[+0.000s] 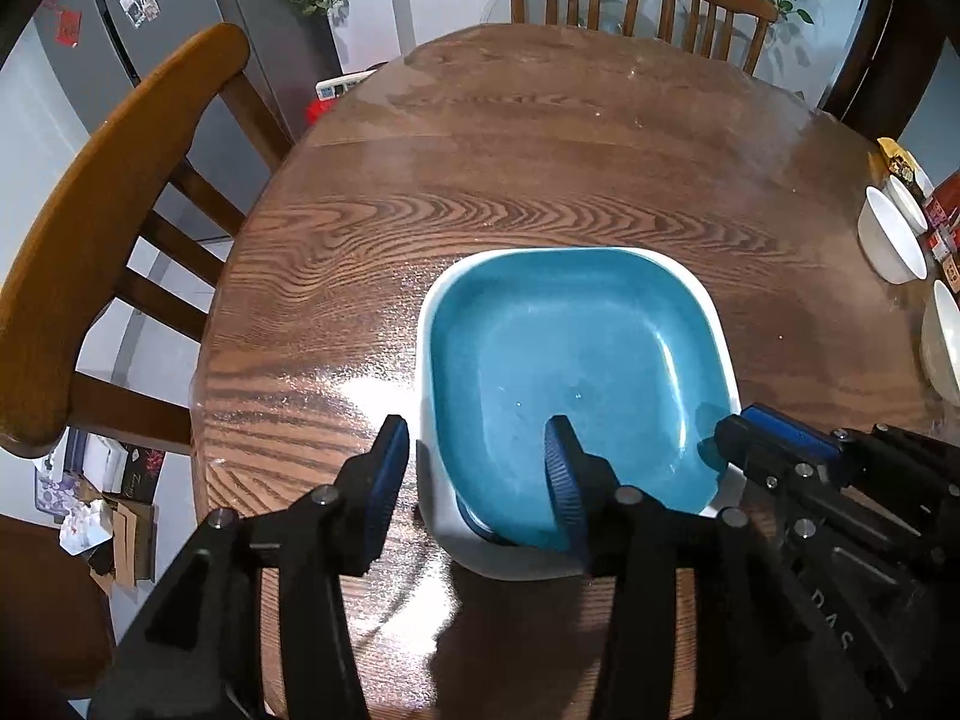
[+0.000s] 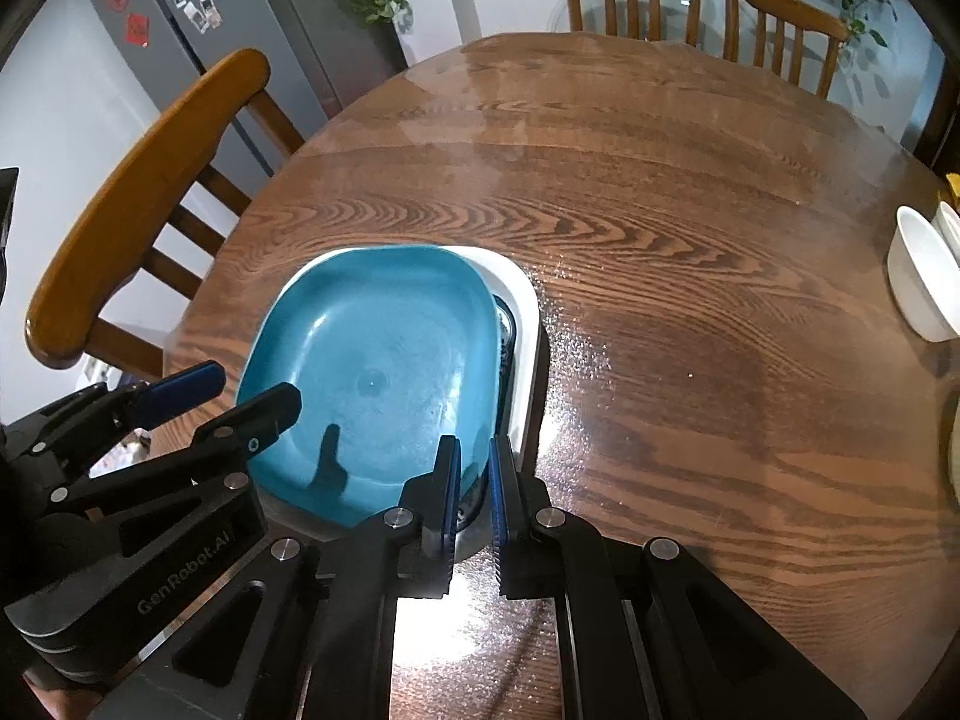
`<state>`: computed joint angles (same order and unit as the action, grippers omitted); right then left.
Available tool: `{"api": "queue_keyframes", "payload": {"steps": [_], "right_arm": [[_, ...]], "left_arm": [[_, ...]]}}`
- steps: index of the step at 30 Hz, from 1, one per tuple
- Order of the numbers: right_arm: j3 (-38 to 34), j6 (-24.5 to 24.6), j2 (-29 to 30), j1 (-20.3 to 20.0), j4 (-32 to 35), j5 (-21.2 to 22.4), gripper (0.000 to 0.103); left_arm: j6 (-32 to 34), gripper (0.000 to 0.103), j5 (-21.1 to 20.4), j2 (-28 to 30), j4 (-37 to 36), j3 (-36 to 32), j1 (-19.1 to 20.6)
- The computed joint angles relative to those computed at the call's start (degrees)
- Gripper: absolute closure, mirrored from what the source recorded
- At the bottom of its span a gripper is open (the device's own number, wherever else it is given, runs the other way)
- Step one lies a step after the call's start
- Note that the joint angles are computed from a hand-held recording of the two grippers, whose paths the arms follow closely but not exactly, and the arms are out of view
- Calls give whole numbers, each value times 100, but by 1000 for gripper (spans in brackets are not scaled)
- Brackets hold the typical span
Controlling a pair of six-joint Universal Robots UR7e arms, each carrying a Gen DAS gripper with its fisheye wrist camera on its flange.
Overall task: Organize plates and bowls
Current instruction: 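Lower the teal dish onto the stacked plates and open both grippers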
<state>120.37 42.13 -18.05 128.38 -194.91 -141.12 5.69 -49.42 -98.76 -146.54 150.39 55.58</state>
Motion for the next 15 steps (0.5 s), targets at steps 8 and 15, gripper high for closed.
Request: {"api": "queue_keyframes", "payload": {"steps": [8, 15], "right_arm": [[19, 159, -63, 127, 186, -121, 93], [183, 472, -146, 265, 131, -262, 44]], "left_arm": [[-167, 25, 100, -159, 53, 26, -57], [-332, 20, 189, -296, 205, -31, -63]]}}
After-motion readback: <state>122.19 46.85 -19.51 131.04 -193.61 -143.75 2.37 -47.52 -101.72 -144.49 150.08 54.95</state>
